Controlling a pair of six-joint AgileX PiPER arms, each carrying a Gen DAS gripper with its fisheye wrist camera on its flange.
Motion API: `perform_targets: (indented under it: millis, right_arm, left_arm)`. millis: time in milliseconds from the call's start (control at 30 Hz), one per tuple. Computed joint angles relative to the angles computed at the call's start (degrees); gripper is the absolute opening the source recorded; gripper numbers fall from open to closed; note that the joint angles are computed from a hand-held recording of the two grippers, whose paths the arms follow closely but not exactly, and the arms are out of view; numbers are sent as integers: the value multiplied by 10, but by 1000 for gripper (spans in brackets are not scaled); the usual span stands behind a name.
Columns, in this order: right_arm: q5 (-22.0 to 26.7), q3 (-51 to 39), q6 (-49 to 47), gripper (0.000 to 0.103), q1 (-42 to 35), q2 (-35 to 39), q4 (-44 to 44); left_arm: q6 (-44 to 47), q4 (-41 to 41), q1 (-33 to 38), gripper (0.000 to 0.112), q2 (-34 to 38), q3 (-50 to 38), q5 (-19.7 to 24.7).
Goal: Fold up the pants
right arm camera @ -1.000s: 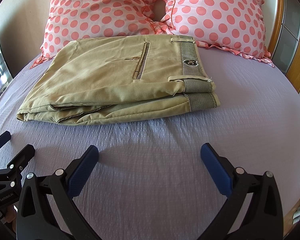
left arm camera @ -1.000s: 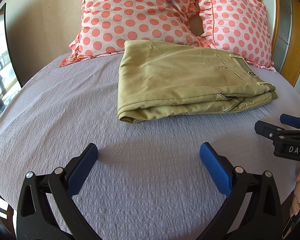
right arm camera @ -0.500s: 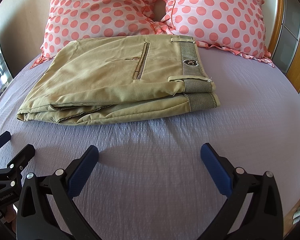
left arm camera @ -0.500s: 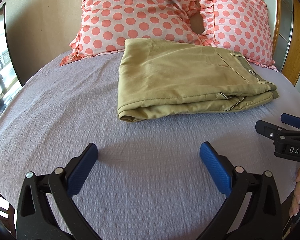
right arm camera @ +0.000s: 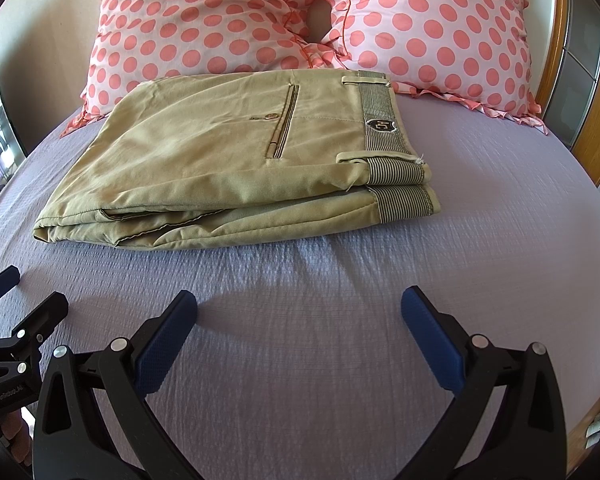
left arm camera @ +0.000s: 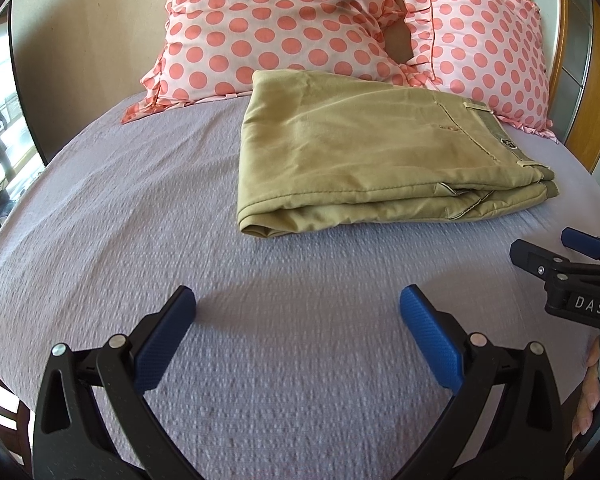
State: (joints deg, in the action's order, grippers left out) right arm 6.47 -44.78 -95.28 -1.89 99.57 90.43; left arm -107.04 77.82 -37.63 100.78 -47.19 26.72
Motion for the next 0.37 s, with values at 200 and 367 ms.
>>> perform_targets:
  millis: [200, 367]
  right_arm:
    - [0, 0, -2, 102, 0, 0, 2]
    - [1, 0, -3, 102, -1, 1, 2]
  left_arm:
    - [-42, 36, -8, 101, 2, 8, 8]
    - [-118, 108, -17, 101, 4, 26, 19]
